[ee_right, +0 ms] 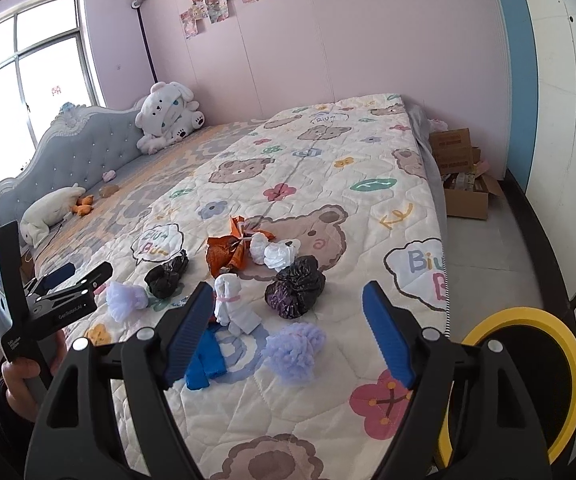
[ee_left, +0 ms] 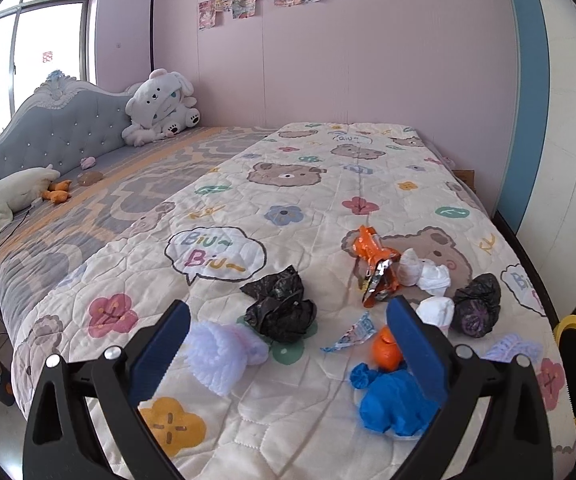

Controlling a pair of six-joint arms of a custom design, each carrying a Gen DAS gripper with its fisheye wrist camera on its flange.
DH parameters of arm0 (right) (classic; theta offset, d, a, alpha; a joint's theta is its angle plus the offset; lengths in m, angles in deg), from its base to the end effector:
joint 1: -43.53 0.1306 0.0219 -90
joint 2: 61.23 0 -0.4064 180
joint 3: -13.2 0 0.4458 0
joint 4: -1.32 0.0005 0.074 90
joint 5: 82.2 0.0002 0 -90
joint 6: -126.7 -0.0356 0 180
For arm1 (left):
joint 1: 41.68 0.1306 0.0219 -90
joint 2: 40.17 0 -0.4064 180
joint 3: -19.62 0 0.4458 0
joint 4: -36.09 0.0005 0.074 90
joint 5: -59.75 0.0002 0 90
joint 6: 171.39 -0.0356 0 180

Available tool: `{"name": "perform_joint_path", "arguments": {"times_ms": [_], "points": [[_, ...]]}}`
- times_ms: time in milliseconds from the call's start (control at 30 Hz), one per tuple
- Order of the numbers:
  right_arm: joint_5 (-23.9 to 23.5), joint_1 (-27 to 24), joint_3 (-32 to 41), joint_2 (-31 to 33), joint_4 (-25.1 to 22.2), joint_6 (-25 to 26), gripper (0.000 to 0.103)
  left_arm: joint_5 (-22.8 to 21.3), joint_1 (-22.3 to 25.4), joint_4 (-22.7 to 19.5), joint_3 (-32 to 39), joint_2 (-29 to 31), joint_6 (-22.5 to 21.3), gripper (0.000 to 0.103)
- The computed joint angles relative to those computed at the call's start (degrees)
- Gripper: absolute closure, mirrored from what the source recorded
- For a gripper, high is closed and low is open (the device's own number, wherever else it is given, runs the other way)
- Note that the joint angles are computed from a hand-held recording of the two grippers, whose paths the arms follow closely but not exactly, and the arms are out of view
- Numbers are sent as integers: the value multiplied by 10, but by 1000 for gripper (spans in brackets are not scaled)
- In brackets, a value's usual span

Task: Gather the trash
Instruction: 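Move both open tools back toward the items on the bed, then grasp a lavender fluffy ball with each tool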

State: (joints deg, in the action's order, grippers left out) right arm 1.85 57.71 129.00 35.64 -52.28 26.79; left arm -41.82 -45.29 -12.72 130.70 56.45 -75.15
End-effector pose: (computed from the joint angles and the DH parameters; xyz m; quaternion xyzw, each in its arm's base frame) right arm 0.5636 0.1457 0.6163 -0.0570 0.8830 0.1417 0.4439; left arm 0.5895 -0.0305 0.5840 -0.0672 0.8786 0.0489 0.4703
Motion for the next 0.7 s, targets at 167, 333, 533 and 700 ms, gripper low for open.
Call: {"name": "perform_joint_path", "arguments": {"times_ms": [167, 333, 533, 700], "points": [[4, 9, 10, 24, -13, 2, 29, 1, 21, -6, -4, 10, 3, 8], [13, 16, 18, 46, -30, 1, 29, 2, 38, -8, -12, 19, 2, 8], [23, 20, 25, 70, -45, 2, 28, 3, 52, -17, -11, 37, 4, 8], [29, 22, 30, 86, -56, -2, 26, 13, 61, -28, -6, 54, 19, 8]]}}
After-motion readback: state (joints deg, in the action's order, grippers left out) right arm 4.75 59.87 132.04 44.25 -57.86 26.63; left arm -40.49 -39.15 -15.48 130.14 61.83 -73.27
